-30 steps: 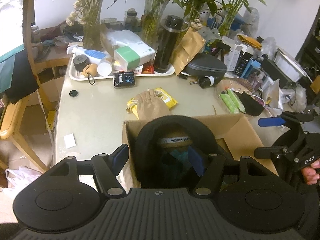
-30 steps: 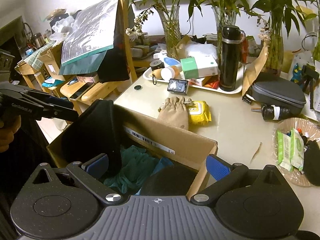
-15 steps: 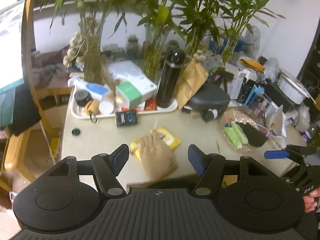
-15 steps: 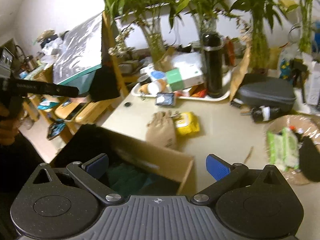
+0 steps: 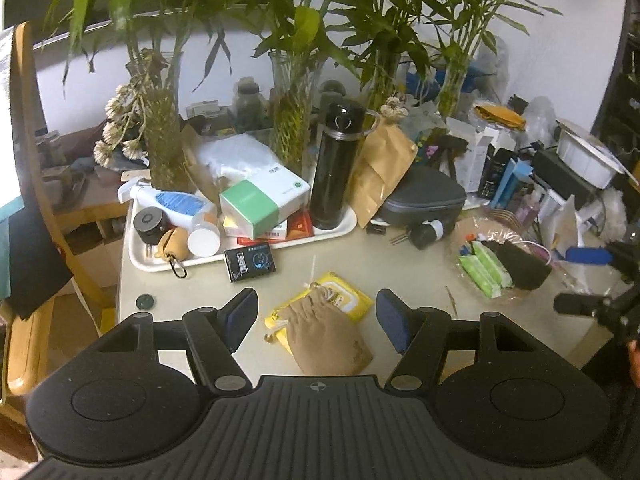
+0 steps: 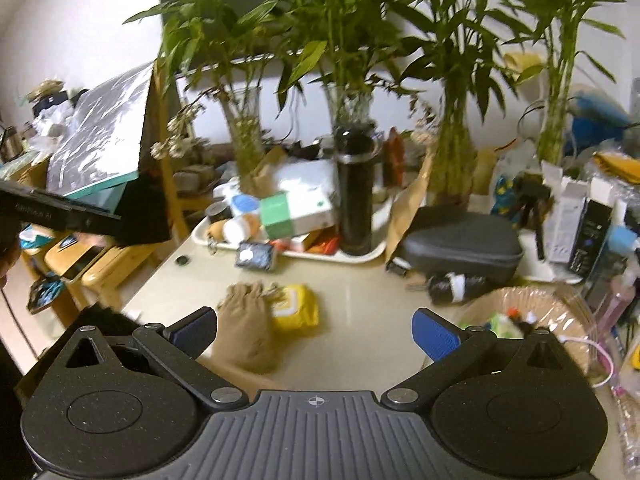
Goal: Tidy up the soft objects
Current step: 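Lower the right tool onto the black taped bundle and close on it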
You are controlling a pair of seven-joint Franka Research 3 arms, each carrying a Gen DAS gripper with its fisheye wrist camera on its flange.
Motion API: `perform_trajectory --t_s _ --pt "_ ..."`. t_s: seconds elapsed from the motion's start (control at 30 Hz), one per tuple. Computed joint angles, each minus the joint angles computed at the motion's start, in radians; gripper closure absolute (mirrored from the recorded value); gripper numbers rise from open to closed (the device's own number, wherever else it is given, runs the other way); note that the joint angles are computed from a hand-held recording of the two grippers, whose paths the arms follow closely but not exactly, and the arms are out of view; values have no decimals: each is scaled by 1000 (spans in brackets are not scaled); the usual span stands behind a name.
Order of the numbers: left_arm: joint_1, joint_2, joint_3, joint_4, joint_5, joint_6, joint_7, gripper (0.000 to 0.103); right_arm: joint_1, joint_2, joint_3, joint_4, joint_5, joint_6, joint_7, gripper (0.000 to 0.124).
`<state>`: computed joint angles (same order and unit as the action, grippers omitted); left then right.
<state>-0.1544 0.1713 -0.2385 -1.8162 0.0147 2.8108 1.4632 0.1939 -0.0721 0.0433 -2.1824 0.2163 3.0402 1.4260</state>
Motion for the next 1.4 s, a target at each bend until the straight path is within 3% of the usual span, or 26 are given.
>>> perform_trajectory --t_s 0.1,0.23,0.3,0.5,0.6,0.8,0.93,1.13,1.4 --pt "-3 23 6 14 18 21 -12 38 -21 31 5 22 -69 22 70 21" --pt "-4 41 17 14 49 47 -59 38 -44 79 -7 56 -306 49 290 21" --pt "-2 43 22 3 65 62 -84 38 -34 108 -24 76 -328 69 311 21" --pt "18 44 22 -22 63 53 -145 38 60 211 -156 155 -440 131 411 21" --pt "17 40 30 -22 77 34 -174 38 96 272 -202 201 -414 149 392 21" --pt "20 34 30 -29 92 45 -193 38 42 393 -153 332 -299 126 265 21" --pt "15 37 36 -22 114 32 -219 38 133 465 -271 400 -283 93 268 21" --pt "23 35 27 -22 102 37 -211 38 142 528 -297 449 -232 102 200 21" --pt "20 37 28 -15 100 26 -218 38 86 600 -266 516 -177 105 66 21"
